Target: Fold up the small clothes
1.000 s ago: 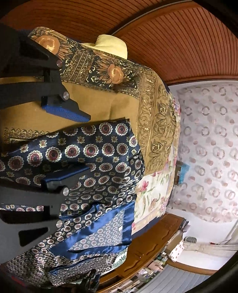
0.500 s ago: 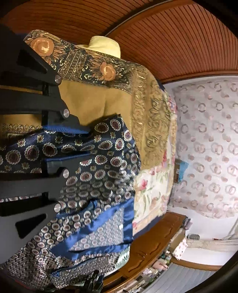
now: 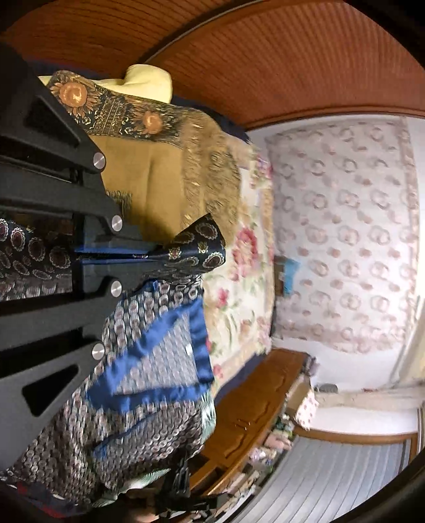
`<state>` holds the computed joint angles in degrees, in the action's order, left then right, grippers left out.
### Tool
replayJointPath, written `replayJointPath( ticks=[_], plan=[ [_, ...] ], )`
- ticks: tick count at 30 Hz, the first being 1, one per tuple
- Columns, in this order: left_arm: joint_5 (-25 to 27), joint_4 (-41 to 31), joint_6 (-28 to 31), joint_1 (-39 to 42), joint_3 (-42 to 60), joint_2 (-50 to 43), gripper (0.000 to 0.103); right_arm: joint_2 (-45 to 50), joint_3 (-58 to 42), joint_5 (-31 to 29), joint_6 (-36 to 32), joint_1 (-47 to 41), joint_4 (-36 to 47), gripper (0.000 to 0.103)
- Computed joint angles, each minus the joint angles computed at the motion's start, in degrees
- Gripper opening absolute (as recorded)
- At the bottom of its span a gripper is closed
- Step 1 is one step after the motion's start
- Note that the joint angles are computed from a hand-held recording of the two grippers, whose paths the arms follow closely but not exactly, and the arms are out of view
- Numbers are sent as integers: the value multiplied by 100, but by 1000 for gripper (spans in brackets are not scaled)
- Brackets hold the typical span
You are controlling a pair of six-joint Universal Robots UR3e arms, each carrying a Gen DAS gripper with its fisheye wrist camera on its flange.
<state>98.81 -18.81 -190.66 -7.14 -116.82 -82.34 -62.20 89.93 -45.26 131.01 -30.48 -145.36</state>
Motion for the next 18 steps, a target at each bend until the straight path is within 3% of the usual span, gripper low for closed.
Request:
replayJointPath(
  ticks=[6, 10, 14, 18],
  plan=[
    [305, -60, -120, -576, -109, 483, 3, -1327, 1176, 803, -680, -616, 417, 3],
    [616, -123, -336, -1028, -340, 922, 3, -2429, 1889, 1265, -1549, -1169, 1427, 3],
    [1141, -219, -622, -1646, -682, 1392, 3, -3654, 2252, 1702, -3431, -2058, 3872, 3],
    [1872, -450, -1153, -2440, -1060, 1910, 3, -4587, 2141, 1683, -5745, -3110, 7043, 3]
  ],
)
